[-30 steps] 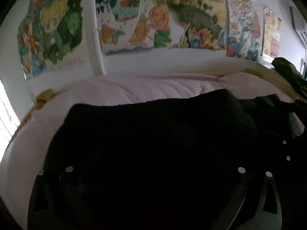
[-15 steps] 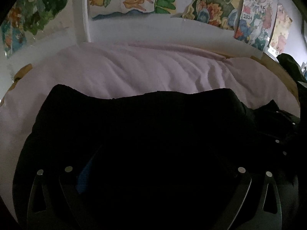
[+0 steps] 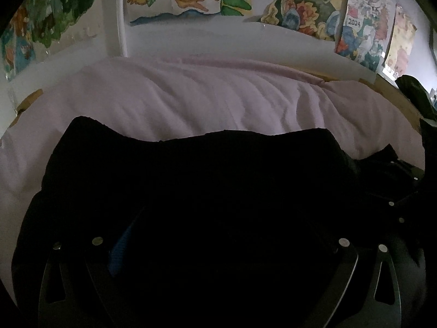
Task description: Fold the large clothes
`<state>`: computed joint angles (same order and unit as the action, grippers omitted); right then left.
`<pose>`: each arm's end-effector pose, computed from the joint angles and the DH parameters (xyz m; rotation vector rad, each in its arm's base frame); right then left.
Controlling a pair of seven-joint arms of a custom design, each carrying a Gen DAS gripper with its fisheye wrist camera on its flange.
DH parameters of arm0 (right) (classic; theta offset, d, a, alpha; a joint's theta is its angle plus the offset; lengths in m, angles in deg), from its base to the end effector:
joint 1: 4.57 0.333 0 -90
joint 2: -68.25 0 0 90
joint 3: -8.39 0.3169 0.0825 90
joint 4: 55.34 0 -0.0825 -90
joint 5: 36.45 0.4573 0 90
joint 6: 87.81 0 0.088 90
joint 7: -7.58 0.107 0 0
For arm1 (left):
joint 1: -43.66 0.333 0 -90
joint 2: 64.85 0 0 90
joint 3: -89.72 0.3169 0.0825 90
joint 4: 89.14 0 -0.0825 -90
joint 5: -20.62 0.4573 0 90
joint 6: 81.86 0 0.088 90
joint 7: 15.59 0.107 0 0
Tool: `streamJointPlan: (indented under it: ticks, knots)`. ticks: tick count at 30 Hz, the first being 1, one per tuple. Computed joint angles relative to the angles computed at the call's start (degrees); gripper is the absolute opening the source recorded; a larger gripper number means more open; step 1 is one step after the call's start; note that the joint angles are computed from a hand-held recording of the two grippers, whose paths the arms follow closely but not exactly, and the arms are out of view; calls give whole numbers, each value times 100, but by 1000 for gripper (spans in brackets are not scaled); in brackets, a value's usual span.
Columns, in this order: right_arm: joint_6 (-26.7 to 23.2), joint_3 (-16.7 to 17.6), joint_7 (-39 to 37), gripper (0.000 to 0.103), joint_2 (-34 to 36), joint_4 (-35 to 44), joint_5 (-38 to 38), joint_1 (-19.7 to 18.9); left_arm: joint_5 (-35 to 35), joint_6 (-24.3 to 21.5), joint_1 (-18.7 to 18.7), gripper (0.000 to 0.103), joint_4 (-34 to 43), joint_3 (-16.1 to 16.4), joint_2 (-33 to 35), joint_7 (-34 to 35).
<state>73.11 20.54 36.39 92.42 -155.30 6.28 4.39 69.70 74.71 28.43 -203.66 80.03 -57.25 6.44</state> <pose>0.7231 0.2268 0.3599 -2.1874 0.9465 -0.3914 0.6065 -0.3105 0.4152 -1.8355 1.7187 -0.7606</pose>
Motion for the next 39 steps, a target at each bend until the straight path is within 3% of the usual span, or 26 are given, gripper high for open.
streamJointPlan:
  ticks: [15,24,30,39]
  knots:
    - [145,133,-352,103,-62,-119,325,-89,458,3,-47,102,-18,16,1,-378]
    - [286,351,-1322,103,-390,-469,1376,-285,1032,712,62,102,-396,52,-282,-1065]
    - [273,109,-1535,103,-785,-794,1744,-124,-18,1431,315,102,-847,-37,-620,-339]
    - [119,-398,-1349,103,-1548,-1419,1890,32,-131,666,571,102,-1546,-442,-1714,-450]
